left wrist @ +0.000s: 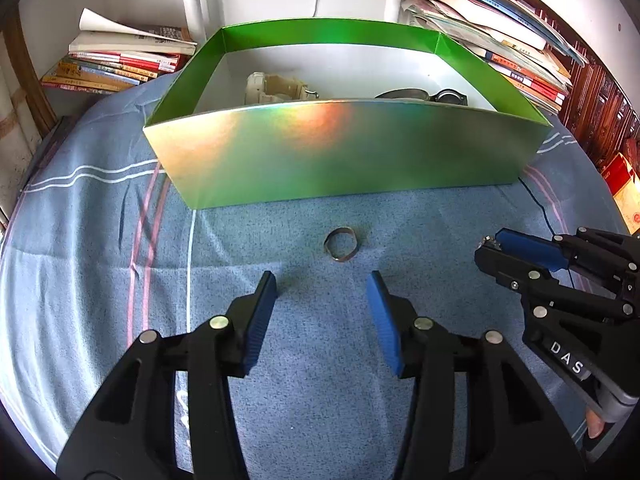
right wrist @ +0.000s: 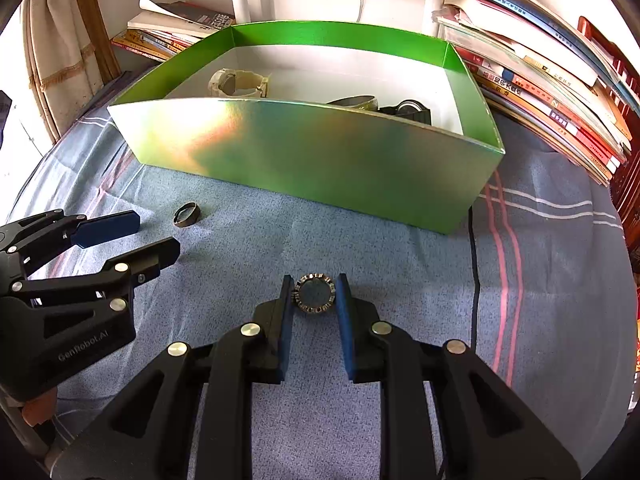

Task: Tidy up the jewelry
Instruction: 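Grasp the dark ring with the left gripper while the right grasps the rhinestone ring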

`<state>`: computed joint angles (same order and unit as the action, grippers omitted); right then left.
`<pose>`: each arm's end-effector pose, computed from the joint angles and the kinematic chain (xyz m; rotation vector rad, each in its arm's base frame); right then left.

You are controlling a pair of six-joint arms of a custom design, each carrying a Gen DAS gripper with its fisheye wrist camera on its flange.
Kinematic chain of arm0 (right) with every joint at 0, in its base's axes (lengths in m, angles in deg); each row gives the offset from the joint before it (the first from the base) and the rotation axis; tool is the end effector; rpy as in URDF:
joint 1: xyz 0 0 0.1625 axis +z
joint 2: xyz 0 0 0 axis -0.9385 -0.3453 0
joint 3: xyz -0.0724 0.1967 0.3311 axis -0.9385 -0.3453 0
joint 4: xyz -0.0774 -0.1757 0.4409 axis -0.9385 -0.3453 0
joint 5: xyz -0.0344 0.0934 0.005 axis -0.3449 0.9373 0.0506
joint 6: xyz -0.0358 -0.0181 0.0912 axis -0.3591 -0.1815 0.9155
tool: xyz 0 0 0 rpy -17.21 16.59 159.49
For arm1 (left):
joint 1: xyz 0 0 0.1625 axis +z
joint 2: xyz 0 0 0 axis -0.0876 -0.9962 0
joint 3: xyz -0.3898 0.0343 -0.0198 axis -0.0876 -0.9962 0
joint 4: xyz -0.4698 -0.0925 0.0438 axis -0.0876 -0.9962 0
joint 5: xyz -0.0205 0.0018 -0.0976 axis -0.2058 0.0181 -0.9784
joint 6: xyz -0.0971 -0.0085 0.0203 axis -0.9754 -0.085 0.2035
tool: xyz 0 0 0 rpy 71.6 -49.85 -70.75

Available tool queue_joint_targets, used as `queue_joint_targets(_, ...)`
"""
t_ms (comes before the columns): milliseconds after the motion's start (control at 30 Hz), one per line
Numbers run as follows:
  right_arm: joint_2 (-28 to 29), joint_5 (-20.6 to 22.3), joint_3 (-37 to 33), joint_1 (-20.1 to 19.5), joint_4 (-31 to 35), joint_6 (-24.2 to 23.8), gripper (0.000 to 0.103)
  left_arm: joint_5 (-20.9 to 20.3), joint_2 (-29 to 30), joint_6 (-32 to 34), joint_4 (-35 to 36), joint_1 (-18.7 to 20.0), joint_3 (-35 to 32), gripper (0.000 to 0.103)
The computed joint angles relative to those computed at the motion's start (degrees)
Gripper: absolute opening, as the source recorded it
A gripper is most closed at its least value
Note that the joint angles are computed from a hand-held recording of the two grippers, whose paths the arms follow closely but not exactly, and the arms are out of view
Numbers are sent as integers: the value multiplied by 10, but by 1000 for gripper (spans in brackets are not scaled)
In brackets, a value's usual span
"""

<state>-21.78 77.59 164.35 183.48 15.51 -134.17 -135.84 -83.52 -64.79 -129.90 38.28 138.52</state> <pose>0.2024 -0.3301 0.1867 0.0513 -2.2417 0.7837 -0.2795 -0.4098 0.1098 1.0178 2.3792 -0.3890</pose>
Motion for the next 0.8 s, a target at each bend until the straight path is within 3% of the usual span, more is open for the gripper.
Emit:
queue_joint_targets(500,-4,3,6,2,-9,-1,21,-20,42,12,-16,8,-31,49)
queue_joint_targets(567,-3,5,5,3,-8,0,21,-22,47,14,-18,10,-34,46)
queue_joint_targets(700,-2,7,5,4,-9,1,21,-4,50,15,-32,9,-31,22)
queue_joint_targets(800,-2,6,6,4,-8,1,21,-9,45,12,-30,12,-30,19)
